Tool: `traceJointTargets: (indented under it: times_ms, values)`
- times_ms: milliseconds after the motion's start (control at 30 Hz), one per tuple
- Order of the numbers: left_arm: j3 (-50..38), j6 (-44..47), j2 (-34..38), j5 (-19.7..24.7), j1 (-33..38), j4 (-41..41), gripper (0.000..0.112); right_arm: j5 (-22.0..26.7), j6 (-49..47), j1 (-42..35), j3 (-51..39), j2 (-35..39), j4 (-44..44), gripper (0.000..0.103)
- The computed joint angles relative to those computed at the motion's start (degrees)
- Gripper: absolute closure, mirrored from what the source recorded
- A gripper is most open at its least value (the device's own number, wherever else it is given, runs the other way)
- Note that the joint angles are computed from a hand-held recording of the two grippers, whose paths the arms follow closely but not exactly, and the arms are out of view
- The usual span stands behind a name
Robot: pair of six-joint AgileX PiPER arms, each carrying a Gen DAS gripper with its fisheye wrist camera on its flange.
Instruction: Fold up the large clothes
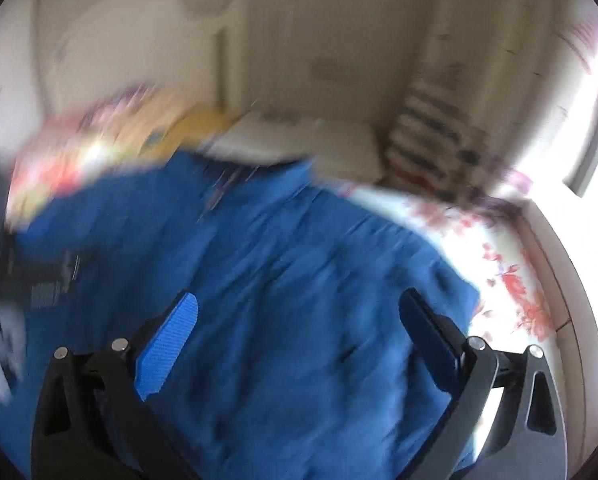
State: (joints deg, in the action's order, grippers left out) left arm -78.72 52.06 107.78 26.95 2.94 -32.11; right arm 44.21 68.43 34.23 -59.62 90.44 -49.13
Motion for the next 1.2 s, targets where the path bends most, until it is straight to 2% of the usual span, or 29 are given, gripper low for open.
traceJointTargets:
  times_ms: [67, 100, 200, 300, 367, 500, 533, 600, 667, 700, 733, 767, 833, 900, 967, 1000, 1033, 1067, 1100, 1133, 1167, 1200]
  values:
    - [-0.09, 0.11, 0.08, 0.07, 0.01, -0.20, 0.014, -0.03, 4.91, 1.76, 1.77, 2.10, -3.29, 0.003]
    - [-0.12, 0.06, 0.07, 0.18, 0.05, -0.22, 0.014, -1.97, 7.32, 1.10, 3.08, 2.13, -4.46, 0.003]
    - [-0.88, -0.20, 0.49, 1.12, 0.28, -0.36, 0.014, -4.22, 6.98, -0.61, 3.60, 1.82, -2.54, 0.003]
    - [-1.24, -0.46, 0.52, 1.64, 0.62, -0.33, 0.014, -3.33, 6.70, -0.50, 2.53, 2.79, -2.43, 0.002]
    - [-0.36, -0.57, -0.71, 2.88, 1.64, -1.17, 0.015, -1.08, 9.26, 1.27, 4.07, 0.47, -2.81, 0.003]
    - [7.10, 13.22, -9.86, 15.31, 10.70, -20.33, 0.015, 7.19, 14.79, 12.03, 4.12, -5.18, -4.67, 0.003]
    - [9.62, 14.97, -11.79, 16.32, 11.74, -21.88, 0.014, 9.34, 14.21, 14.99, 3.31, -5.25, -4.27, 0.003]
    - [12.82, 13.69, -13.71, 16.33, 10.96, -18.32, 0.015, 9.23, 12.25, 17.37, 2.54, -4.48, -1.73, 0.003]
    - [17.01, 11.69, -14.51, 12.13, 7.52, -11.67, 0.015, 7.54, 9.38, 17.21, 1.42, -1.31, 1.89, 0.003]
    - [18.90, 10.86, -14.74, 8.71, 5.60, -9.12, 0.014, 5.07, 6.80, 15.93, 0.92, 2.32, 5.02, 0.003]
    - [20.24, 9.84, -14.56, 6.03, 4.01, -6.23, 0.014, 4.62, 6.51, 15.61, 0.72, 3.77, 5.86, 0.002]
    - [20.52, 9.47, -14.82, 5.63, 3.89, -5.62, 0.014, 3.46, 8.52, 15.63, 1.86, 2.95, 4.41, 0.002]
    - [20.45, 8.93, -15.65, 6.33, 5.01, -4.87, 0.014, 1.63, 8.27, 14.17, 2.95, 1.83, 5.49, 0.002]
    - [22.05, 11.57, -17.66, 5.88, 7.37, -6.08, 0.014, 4.61, 5.72, 14.91, 2.22, 0.99, 7.73, 0.003]
    - [23.50, 14.94, -18.62, 5.25, 11.21, -6.90, 0.014, 7.94, 8.84, 17.71, 5.10, -3.56, 6.21, 0.003]
    - [22.74, 14.25, -17.44, 5.83, 13.50, -5.40, 0.014, 8.28, 11.19, 18.25, 7.43, -5.78, 5.58, 0.003]
    - [20.59, 13.84, -15.64, 8.70, 15.95, -5.03, 0.015, 8.36, 12.68, 18.04, 10.03, -8.40, 5.85, 0.003]
    - [16.82, 11.33, -12.21, 13.86, 19.49, -6.95, 0.015, 8.01, 14.12, 16.61, 13.96, -11.76, 6.89, 0.003]
    - [14.37, 10.71, -10.86, 16.73, 21.28, -8.03, 0.014, 7.35, 14.89, 14.83, 16.89, -13.87, 7.96, 0.003]
    - [12.95, 9.52, -10.44, 17.31, 22.12, -6.81, 0.014, 4.61, 15.78, 12.78, 20.44, -16.60, 9.16, 0.003]
    - [12.35, 7.69, -10.48, 15.59, 21.73, -3.49, 0.014, 1.58, 17.19, 11.47, 23.64, -19.73, 8.79, 0.003]
    - [12.61, 6.54, -10.11, 14.22, 21.32, -2.47, 0.015, 0.84, 18.11, 11.45, 25.28, -21.51, 7.99, 0.003]
